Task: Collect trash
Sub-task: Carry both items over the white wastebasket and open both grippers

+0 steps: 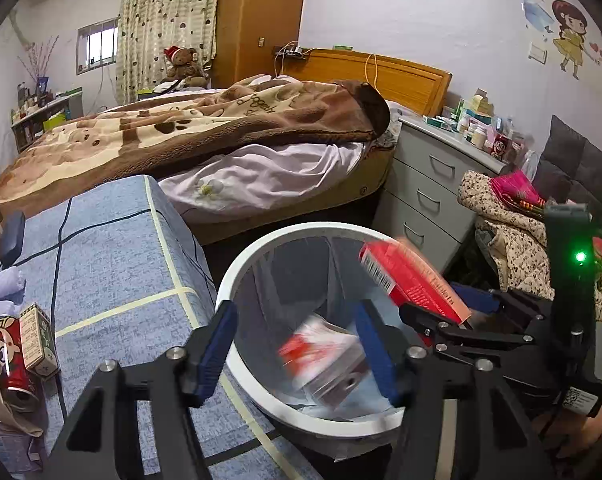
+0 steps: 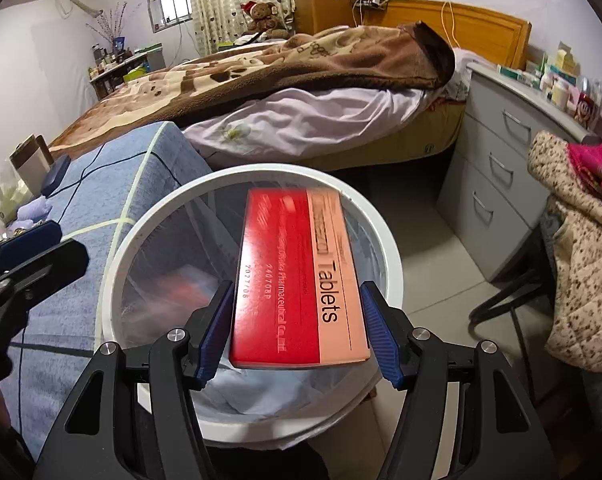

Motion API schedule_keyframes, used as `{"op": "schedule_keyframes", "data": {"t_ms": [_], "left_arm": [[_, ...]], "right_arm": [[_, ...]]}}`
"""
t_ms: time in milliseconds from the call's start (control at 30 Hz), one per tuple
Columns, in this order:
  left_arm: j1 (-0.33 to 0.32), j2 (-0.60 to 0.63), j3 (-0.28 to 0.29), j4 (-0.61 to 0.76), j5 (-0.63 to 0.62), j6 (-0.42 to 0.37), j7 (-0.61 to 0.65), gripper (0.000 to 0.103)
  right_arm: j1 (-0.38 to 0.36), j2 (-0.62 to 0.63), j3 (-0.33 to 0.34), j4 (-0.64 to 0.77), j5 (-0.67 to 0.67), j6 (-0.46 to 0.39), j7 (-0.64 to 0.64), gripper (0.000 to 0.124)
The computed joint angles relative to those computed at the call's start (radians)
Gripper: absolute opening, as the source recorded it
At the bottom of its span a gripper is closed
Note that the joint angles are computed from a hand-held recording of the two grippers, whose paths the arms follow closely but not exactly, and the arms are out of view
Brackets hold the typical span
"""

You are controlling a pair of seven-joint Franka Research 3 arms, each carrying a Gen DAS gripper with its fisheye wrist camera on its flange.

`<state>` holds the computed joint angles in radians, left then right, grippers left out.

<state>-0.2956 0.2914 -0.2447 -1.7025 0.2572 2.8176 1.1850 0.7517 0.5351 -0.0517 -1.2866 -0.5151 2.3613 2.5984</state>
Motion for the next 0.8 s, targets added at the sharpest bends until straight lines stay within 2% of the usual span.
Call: {"op": "schedule_keyframes", "data": {"t_ms": [100, 467, 800], "left_arm": [[-0.003, -0.011, 0.01, -0.012, 0.011, 0.005, -0.013, 0.062], [0.015, -0.094, 0.031, -0.107, 0.057, 0.034, -0.092, 0.062], [0.04, -0.25, 0.066, -0.27, 0.248, 0.071, -0.303, 0.062]], "right_arm": [[0.005, -0.005, -0.007, -0.01, -0.012, 0.003, 0.016, 0.076], [0.02, -0.029, -0.016, -0.036, -0.074, 0.042, 0.094, 0.076], [0.062, -0.029, -0.028, -0.015, -0.176, 0.097, 0.168, 0.076]]}}
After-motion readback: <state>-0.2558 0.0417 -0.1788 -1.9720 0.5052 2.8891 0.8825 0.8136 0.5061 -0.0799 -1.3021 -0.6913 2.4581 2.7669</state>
